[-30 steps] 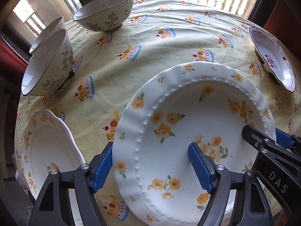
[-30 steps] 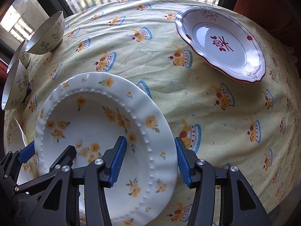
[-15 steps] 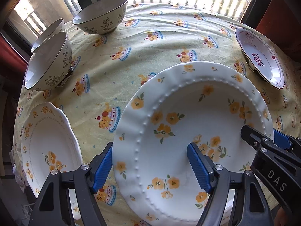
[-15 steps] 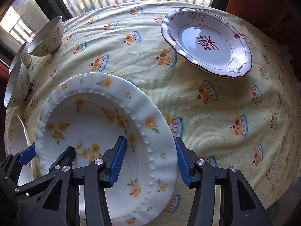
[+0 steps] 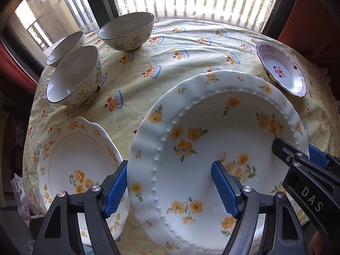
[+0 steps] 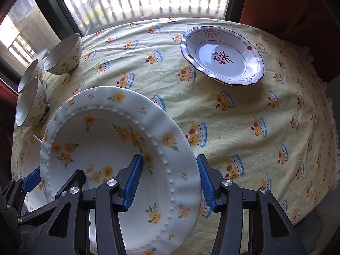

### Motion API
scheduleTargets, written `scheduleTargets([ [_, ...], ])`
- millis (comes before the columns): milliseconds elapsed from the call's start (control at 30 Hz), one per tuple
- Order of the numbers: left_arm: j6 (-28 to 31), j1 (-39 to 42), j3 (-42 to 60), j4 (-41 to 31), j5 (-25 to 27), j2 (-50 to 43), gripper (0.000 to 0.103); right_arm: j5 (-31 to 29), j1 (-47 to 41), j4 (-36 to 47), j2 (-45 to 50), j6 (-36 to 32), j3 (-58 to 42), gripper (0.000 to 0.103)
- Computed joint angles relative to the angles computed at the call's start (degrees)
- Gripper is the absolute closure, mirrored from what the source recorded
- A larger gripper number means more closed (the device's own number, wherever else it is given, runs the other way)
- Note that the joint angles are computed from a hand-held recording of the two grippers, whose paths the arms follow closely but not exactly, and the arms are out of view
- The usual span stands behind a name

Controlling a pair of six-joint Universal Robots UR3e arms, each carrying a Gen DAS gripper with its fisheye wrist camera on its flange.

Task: Organize plates and bowls
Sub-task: 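Lift the beaded deep plate and carry it over the flat plate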

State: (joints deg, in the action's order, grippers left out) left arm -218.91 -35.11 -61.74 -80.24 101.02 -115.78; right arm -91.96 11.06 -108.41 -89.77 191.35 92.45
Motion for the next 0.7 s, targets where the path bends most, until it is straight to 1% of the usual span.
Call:
scheduleTargets([
  [100, 2.5, 1.9, -6.1, 3.2, -1.1, 4.3, 0.026, -1.9, 3.2, 0.7, 0.4, 4.0, -1.5, 0.048],
  [300, 8.3, 5.9, -16.8, 7.1, -2.4, 13.2, 0.026, -4.5, 9.7, 3.6, 3.2, 12.0, -7.0, 0.048],
  [500, 14.6, 11.6, -27.2, 9.8, -5.0, 22.0, 0.026, -7.0, 16.7, 7.7, 8.6, 19.8, -14.9, 0.048],
  [700, 20.9, 17.7, -35.4, 11.0, -8.1, 29.9, 0.026, -9.1, 22.7, 12.0, 14.5, 26.6, -23.6, 0.048],
])
